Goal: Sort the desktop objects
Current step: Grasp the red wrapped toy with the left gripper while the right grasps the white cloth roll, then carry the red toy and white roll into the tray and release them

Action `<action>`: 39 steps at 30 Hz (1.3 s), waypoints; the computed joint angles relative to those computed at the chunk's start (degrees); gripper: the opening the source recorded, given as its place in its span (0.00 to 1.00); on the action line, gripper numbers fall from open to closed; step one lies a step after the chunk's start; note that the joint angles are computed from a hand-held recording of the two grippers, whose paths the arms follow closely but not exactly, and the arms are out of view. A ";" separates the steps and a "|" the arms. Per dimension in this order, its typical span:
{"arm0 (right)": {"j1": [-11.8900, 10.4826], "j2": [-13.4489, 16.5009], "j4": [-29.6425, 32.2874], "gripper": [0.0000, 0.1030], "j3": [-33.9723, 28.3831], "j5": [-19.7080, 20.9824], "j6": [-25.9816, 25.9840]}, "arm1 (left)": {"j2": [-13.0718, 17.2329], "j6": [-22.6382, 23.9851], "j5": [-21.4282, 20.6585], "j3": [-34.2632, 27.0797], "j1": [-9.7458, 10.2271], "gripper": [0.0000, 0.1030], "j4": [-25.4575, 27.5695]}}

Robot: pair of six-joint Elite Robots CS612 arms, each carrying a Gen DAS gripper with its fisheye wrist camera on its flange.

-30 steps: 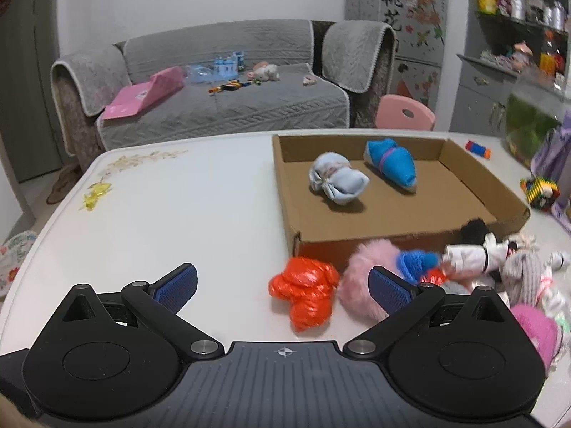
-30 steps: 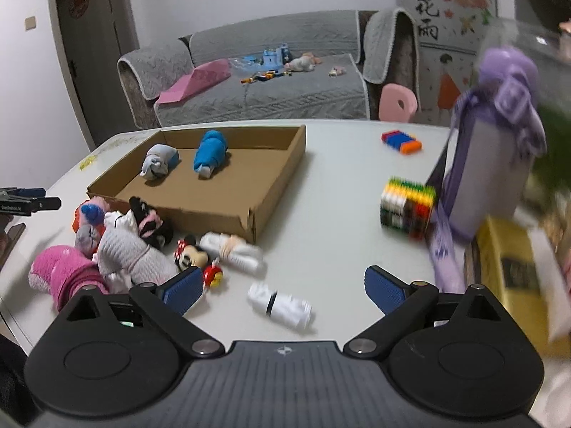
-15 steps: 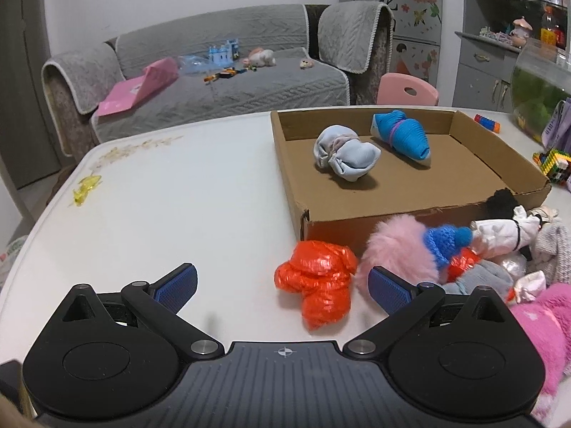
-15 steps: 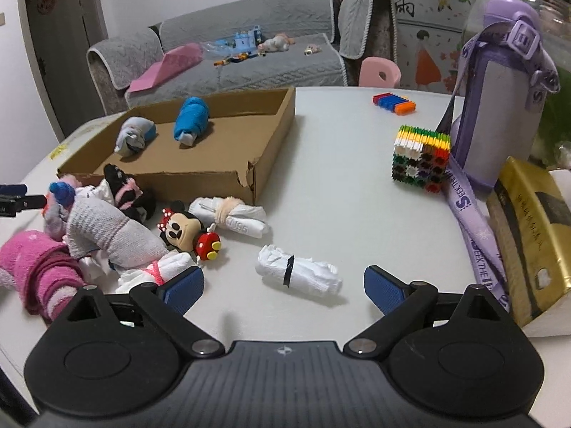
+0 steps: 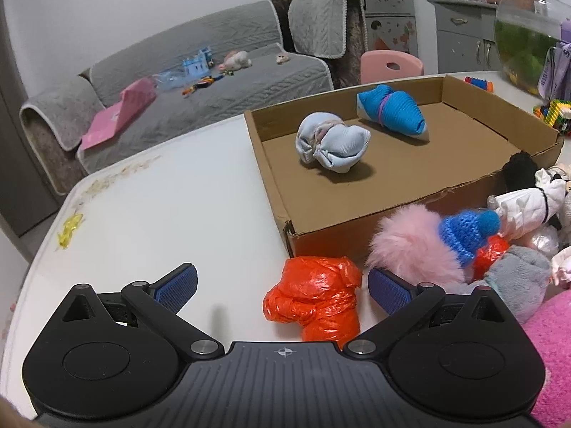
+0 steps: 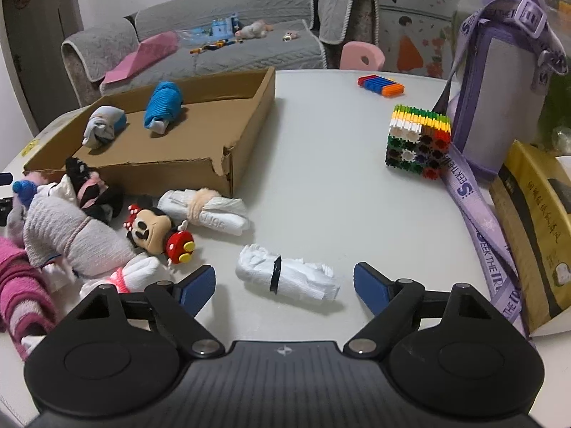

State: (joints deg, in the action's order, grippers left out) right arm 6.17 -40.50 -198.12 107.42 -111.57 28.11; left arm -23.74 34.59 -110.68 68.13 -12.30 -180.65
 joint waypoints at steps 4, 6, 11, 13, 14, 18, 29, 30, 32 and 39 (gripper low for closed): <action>0.45 0.14 0.66 0.77 -0.36 -1.55 -0.30 | 0.64 -0.18 0.49 -1.08 -0.01 1.00 0.84; 0.61 0.23 1.20 0.72 -0.78 -2.10 -0.38 | 0.87 -0.05 0.40 -1.24 -0.05 0.99 0.41; 0.75 0.25 1.09 0.50 -0.88 -3.32 -0.63 | 0.87 -0.29 -0.07 -1.29 -0.13 0.94 1.07; 0.63 0.34 0.48 0.48 -0.90 -2.81 -0.67 | 0.73 -1.54 -1.74 -1.68 0.17 0.81 3.10; 0.61 0.37 -0.09 0.47 -0.67 -2.68 -0.92 | 0.63 -2.22 -2.58 -1.77 0.31 0.71 4.07; 0.61 0.40 -0.62 0.45 -0.57 -2.40 -1.09 | -0.17 -3.79 -2.91 -0.84 0.42 0.53 5.07; 0.35 -0.17 -3.58 0.44 0.57 -2.43 -0.37 | -3.58 -5.87 -2.93 3.47 1.38 0.51 0.35; 0.21 -0.41 -3.93 0.44 0.85 -2.39 -0.04 | -4.17 -5.89 -2.96 4.11 1.44 0.51 -0.44; 0.04 -0.92 -4.74 0.44 1.29 -2.53 0.17 | -5.26 -6.03 -2.95 5.27 1.54 0.51 -2.23; -0.23 -3.15 -8.65 0.44 2.43 -3.09 -1.45 | -8.18 -9.45 -2.48 7.40 1.33 0.51 -5.03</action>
State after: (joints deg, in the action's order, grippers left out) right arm 5.94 -43.65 -206.77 109.85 -114.66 26.66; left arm -31.92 25.14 -113.16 75.54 -10.98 -185.68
